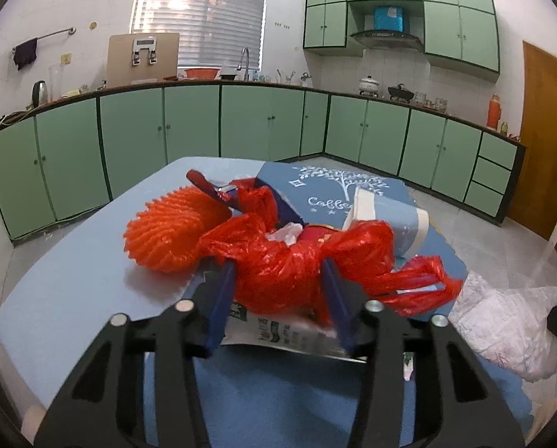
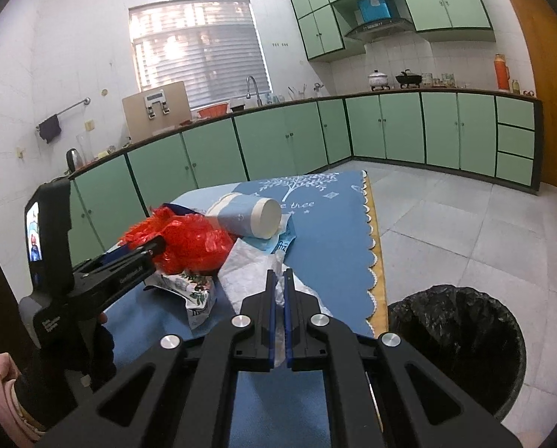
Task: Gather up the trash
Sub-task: 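Carry the tissue and red bag over the bin and open both grippers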
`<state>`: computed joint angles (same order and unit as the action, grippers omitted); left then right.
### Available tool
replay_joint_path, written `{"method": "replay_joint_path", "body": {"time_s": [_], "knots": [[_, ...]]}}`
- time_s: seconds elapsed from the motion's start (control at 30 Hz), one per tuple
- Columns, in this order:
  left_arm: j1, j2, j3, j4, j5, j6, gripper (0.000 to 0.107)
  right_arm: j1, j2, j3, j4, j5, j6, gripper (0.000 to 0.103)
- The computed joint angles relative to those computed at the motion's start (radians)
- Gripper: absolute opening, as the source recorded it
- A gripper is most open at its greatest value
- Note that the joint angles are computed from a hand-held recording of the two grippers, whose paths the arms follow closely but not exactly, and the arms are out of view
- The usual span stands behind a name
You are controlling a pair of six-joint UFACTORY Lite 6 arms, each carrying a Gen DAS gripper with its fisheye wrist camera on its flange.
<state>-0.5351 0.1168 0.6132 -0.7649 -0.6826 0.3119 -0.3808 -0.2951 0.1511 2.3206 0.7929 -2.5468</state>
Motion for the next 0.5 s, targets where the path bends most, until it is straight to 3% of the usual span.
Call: {"method": "replay_joint_path", "body": {"time_s": [0.27,0.3,0.5], "knots": [[-0.053,-0.096,-0.075,-0.077,-0.059,0.027,0.021,-0.004,0.0,0.004,0.004,-0.01,0.006,0.004],[-0.069,-0.129,-0.097,-0.094,-0.069,0.036,0.013,-0.003,-0.016,0.003,0.0,-0.018,0.017,0.004],[-0.162,-0.277,-0.166,-0.183,-0.111,0.124,0.011,-0.074,-0.076,-0.002,-0.071,-0.012,0.077,0.004]]}}
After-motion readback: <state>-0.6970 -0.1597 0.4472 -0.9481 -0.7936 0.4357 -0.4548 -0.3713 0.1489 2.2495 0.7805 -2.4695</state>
